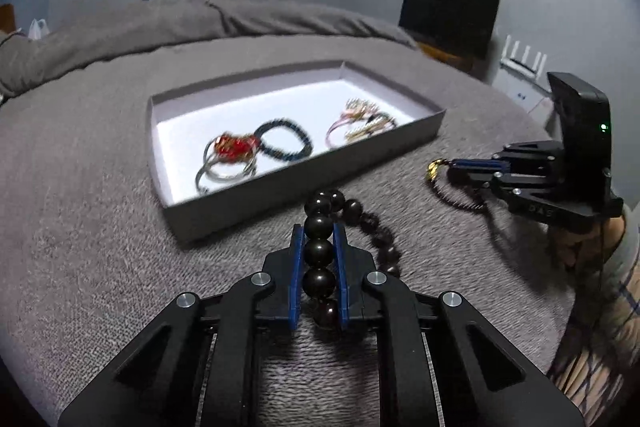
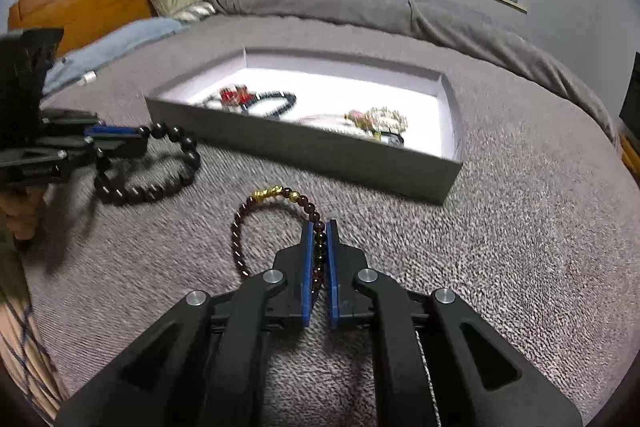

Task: Organize jewelry
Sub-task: 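Grasp the dark red bead bracelet with the right gripper while the left grasps the black wooden beads, then lower both bead bracelets into the box and open both grippers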

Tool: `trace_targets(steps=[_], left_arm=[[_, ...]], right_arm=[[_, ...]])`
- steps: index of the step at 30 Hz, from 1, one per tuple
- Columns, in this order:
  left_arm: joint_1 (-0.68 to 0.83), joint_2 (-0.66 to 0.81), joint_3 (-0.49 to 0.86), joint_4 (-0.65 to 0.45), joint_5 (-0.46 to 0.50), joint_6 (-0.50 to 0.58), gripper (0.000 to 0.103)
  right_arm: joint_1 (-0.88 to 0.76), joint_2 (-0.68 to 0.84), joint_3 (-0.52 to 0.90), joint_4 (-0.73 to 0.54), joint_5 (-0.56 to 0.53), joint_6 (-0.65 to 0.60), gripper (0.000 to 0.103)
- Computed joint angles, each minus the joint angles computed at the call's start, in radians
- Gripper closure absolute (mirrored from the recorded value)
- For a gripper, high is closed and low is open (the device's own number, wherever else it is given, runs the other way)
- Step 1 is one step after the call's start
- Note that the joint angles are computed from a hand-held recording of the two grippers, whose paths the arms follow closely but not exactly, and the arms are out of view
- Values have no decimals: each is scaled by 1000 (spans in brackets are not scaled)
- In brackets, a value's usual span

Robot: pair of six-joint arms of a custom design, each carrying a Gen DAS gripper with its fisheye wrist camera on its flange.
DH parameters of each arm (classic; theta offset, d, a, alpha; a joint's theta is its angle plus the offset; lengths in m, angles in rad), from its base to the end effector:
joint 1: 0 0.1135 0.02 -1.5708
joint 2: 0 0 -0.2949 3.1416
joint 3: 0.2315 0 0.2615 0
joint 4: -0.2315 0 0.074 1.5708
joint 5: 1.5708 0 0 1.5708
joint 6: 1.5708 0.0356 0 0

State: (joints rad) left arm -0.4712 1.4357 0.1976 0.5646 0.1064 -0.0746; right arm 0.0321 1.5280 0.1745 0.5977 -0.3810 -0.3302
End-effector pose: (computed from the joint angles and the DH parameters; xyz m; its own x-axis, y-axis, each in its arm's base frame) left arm 0.1815 -0.0967 0.1165 -0.5934 0.2191 -0.7745 0.4825 0.8670 -0.1243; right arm 0.1982 0.0196 0.0991 -0.5511 -0.3188 -0.7711 -0.5063 0.8623 0.0053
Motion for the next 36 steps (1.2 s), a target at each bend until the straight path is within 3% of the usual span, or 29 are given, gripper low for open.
trace_targets(steps=[6, 11, 26, 36], left_arm=[[-6, -109, -50, 55, 15, -11, 88], [-2, -180, -64, 68, 23, -15, 88], [14, -262, -19, 38, 26, -47, 88], [54, -193, 58, 51, 43, -43, 88]], right_arm=[[-53, -121, -23, -25, -135, 25, 97], [-66, -186, -24, -38, -175, 66, 97], [-62, -207, 3, 11, -200, 179, 97], [-92, -173, 47, 38, -219, 229, 97]])
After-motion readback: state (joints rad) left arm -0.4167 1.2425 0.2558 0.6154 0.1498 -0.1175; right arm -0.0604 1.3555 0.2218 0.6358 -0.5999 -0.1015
